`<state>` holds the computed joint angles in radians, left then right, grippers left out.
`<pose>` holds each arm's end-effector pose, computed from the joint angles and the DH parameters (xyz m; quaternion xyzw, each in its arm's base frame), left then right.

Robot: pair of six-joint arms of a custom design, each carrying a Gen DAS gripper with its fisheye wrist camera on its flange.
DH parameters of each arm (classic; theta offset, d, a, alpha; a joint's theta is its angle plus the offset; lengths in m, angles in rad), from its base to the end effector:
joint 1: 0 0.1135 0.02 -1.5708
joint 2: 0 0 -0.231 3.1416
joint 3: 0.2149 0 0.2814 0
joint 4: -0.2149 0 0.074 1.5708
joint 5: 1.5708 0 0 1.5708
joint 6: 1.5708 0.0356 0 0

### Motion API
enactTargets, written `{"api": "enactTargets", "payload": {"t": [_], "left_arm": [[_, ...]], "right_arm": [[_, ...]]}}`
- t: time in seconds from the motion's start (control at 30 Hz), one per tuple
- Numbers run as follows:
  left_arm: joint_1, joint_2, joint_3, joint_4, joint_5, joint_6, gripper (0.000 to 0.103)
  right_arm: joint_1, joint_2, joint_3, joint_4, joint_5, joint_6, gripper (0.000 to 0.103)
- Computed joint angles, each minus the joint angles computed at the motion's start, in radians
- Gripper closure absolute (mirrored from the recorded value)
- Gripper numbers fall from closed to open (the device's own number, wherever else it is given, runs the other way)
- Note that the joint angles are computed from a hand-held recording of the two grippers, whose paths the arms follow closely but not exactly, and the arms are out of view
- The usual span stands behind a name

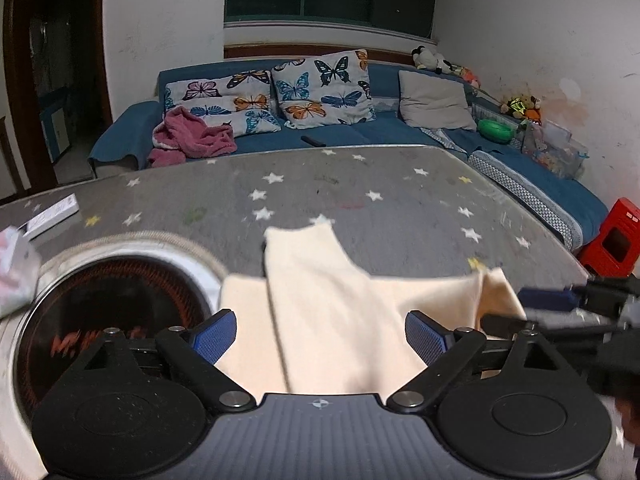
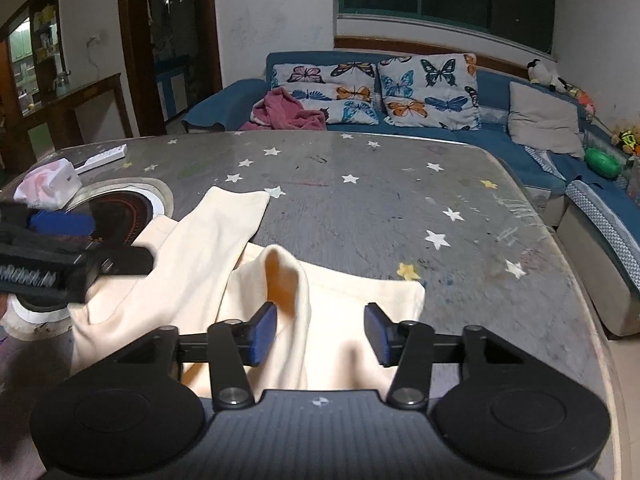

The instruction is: Fold clothes

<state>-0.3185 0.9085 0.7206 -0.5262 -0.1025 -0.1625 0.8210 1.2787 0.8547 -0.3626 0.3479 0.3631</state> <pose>0.2309 -0.0723 0.2316 0.0496 0.9074 -0.0535 0.4140 0.2165 0.2147 0.2002 -0.1421 0.9014 0.0773 0.4016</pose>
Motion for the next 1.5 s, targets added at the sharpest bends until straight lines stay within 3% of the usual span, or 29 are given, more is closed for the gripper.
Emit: {"api": "enactTargets", "payload": {"t": [0.2, 0.33, 0.5, 0.6, 0.73, 0.83, 1.03, 1.23, 1.37, 1.5], "left_arm": [[0.014, 0.286, 0.143, 0.141, 0.015, 0.038, 0.012], [0.024, 0.483, 0.249, 0.203, 0.007, 0.060, 0.022], [0.049, 0.654, 0.351, 0.211, 0.009, 0.053, 0.035], [0.047, 0.684, 0.351, 0.245, -0.009, 0.086, 0.043], [0.039, 0.687, 0.348, 0.264, -0.047, 0.106, 0.089], [0.048, 0.662, 0.326, 0.269, -0.052, 0.077, 0.093], [0.089, 0.472, 0.200, 0.278, -0.038, 0.037, 0.094], [0.218, 0.118, 0.041, 0.200, 0.032, 0.020, 0.094], [0.378, -0.202, -0.076, 0.067, 0.121, 0.022, 0.094], [0.632, -0.484, -0.137, -0.126, 0.284, 0.066, 0.094]], "right_arm": [[-0.047, 0.054, 0.020, 0.051, -0.060, -0.036, 0.078], [-0.063, 0.062, 0.016, 0.067, -0.083, -0.055, 0.089], [-0.070, 0.035, -0.011, 0.092, -0.101, -0.071, 0.090], [-0.075, 0.014, -0.026, 0.095, -0.103, -0.081, 0.091], [-0.081, -0.022, -0.056, 0.107, -0.090, -0.075, 0.095], [-0.075, -0.080, -0.091, 0.097, -0.056, -0.059, 0.098], [-0.075, -0.242, -0.173, 0.024, 0.021, -0.029, 0.099], [-0.073, -0.490, -0.296, -0.094, 0.095, 0.056, 0.099], [-0.060, -0.676, -0.375, -0.218, 0.162, 0.132, 0.099], [-0.086, -0.865, -0.448, -0.362, 0.195, 0.209, 0.099]]}}
